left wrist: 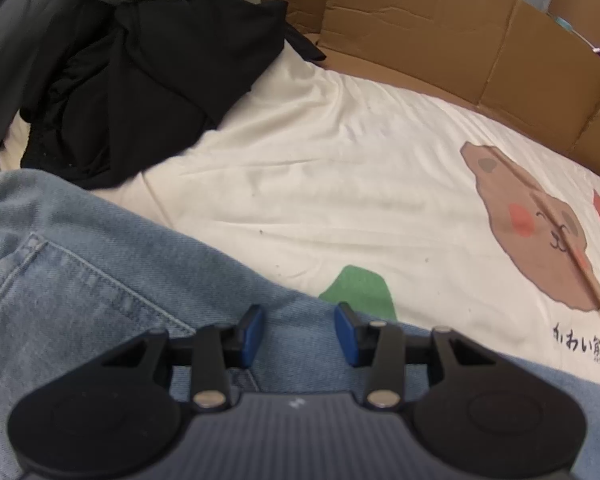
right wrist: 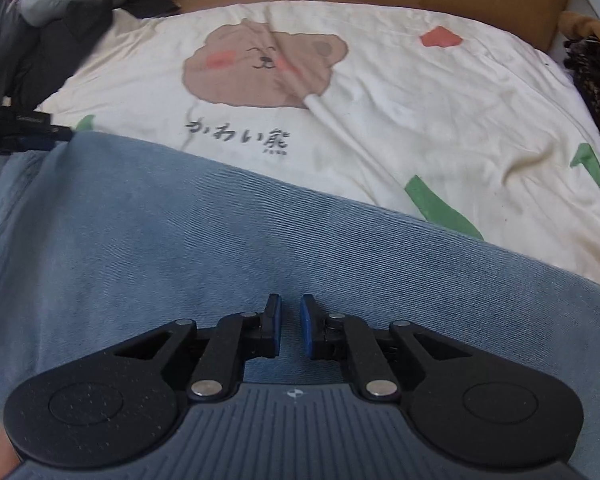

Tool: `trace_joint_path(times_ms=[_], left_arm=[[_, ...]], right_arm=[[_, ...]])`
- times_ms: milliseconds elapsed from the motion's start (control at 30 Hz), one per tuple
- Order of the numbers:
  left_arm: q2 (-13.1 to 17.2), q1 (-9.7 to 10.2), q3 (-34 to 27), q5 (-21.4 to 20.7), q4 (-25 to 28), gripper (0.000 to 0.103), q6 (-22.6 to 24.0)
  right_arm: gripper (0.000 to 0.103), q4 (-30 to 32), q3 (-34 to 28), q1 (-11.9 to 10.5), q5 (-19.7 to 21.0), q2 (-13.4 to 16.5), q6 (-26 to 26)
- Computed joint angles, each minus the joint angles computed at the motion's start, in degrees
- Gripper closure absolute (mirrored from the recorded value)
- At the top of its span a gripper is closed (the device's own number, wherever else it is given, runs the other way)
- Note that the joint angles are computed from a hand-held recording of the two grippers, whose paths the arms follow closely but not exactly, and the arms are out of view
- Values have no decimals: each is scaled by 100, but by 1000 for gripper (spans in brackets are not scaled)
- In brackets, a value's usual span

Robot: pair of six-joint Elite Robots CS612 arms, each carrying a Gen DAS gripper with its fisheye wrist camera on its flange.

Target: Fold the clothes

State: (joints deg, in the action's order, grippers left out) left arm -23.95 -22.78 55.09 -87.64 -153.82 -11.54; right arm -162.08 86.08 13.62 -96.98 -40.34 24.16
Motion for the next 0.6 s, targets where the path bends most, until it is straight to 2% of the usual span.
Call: trace_joint_path(times_ms=[233,367,467,533,600], left_arm=[[-11,-19,0,33,32,59,-48],[-71,-41,58,104,59,60,-207],[-174,-56,206,96,-29,63,-339],[-275,-78,369,14,-173,63,-312],[-372,-100,521,-100,-282,63,-270]], right_arm=[[91,38,-411,-43,-373,279,425],[91,84,-614,-26,-580,400,403],[91,34,-608,-79,-425,386,435],[91,-98,-528,-175,-143,325,502],[88,-92,-444,-242,-65,231,578]])
